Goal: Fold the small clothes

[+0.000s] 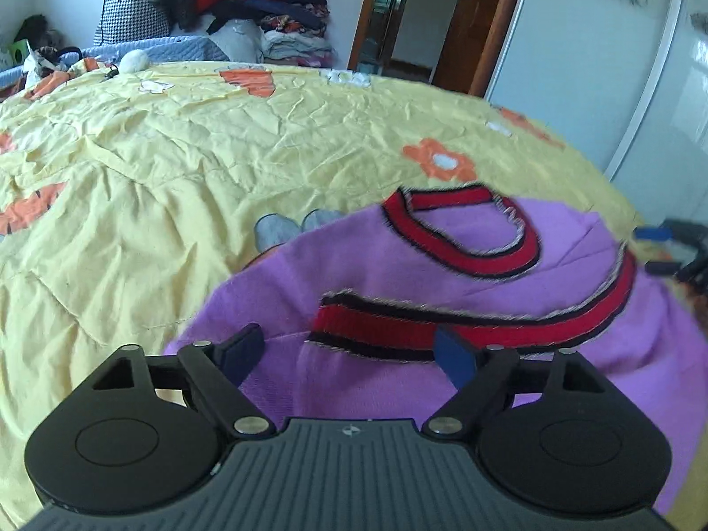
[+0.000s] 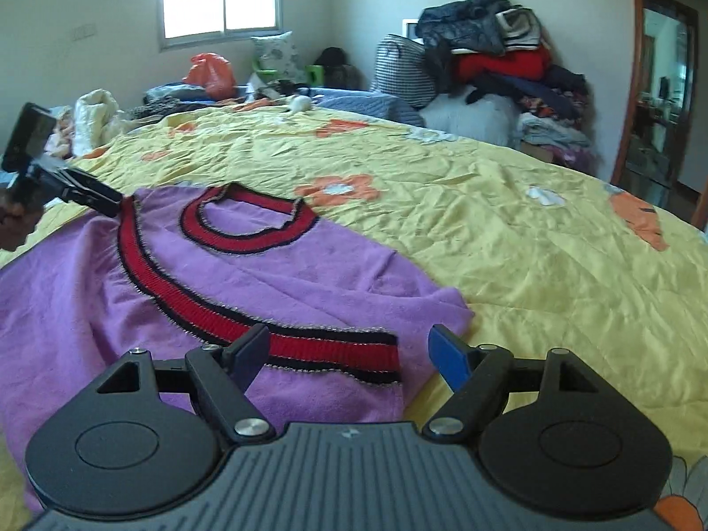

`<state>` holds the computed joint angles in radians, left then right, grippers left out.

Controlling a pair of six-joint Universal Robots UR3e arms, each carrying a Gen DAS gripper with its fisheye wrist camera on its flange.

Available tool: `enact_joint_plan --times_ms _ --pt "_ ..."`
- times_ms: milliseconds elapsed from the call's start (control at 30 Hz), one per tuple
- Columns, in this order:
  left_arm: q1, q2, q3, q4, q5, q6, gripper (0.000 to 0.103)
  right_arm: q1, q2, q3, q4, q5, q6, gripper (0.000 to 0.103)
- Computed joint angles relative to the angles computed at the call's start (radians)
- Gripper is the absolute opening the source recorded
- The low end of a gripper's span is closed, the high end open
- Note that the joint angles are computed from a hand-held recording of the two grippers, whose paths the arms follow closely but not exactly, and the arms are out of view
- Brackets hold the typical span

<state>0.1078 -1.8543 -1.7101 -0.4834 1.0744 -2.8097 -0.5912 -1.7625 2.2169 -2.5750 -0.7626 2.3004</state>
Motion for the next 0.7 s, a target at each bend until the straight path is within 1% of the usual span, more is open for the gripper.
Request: enact_joint_plan --times_ms 33,67,100,133,167,200,233,300,367,400,433,467,500,567,600,667,700 --pt "0.003 -0.003 0.008 -0.019 -0.014 0.009 0.075 -0.004 -0.003 -0.002 0.014 0.004 -0.015 0.079" --pt "0.009 -0.007 0.016 -0.038 -0.043 0.016 0.060 -0.002 0.003 -0.013 0.037 0.006 -0.031 0.079" --pt "0.003 -0.009 0.015 -0.027 -0.038 0.012 0.049 -0.001 0.008 -0.018 0.044 0.001 -0.042 0.079" --pt "-0.008 -0.009 0.013 -0.011 -0.016 0.009 0.046 0.001 0.012 -0.018 0.041 -0.006 -0.048 0.079" --pt "-0.009 -0.006 0.010 -0.008 -0.021 0.015 0.036 0.004 0.016 -0.025 0.053 -0.012 -0.058 0.079" --pt "0.000 0.001 0.005 -0.015 -0.043 0.017 0.016 0.002 0.017 -0.033 0.077 -0.016 -0.070 0.079" --pt "0.005 0.002 0.013 -0.041 -0.058 0.015 0.010 -0.005 0.015 -0.036 0.100 -0.006 -0.085 0.079" --pt "0.001 -0.008 0.033 -0.068 -0.071 0.025 0.007 -0.002 0.024 -0.041 0.100 -0.015 -0.096 0.078" --pt "-0.005 -0.012 0.030 -0.062 -0.071 0.025 0.006 0.010 0.063 -0.071 0.112 -0.022 -0.093 0.078" --pt "-0.008 -0.013 0.027 -0.055 -0.072 0.019 0.005 0.028 0.093 -0.106 0.137 -0.045 -0.081 0.065" --pt "-0.009 -0.009 0.015 -0.039 -0.073 0.008 0.005 0.037 0.112 -0.120 0.144 -0.053 -0.081 0.048" --pt "-0.005 0.001 -0.004 -0.022 -0.087 -0.001 0.005 0.031 0.109 -0.106 0.131 -0.032 -0.083 0.031" --pt "0.000 0.018 -0.029 0.001 -0.098 -0.012 0.005 0.033 0.099 -0.094 0.112 -0.032 -0.072 0.021" --pt "0.012 0.072 -0.090 0.035 -0.121 -0.026 0.005 0.038 0.027 -0.001 -0.019 -0.043 -0.078 0.013" --pt "0.025 0.108 -0.128 0.048 -0.143 -0.035 0.005 0.032 -0.025 0.037 -0.031 -0.033 -0.094 0.012" --pt "0.061 0.189 -0.211 0.076 -0.201 -0.064 0.005 -0.008 -0.149 0.112 -0.009 0.014 -0.117 0.011" --pt "0.081 0.239 -0.256 0.083 -0.229 -0.073 0.005 -0.041 -0.224 0.145 0.030 0.049 -0.135 0.011"
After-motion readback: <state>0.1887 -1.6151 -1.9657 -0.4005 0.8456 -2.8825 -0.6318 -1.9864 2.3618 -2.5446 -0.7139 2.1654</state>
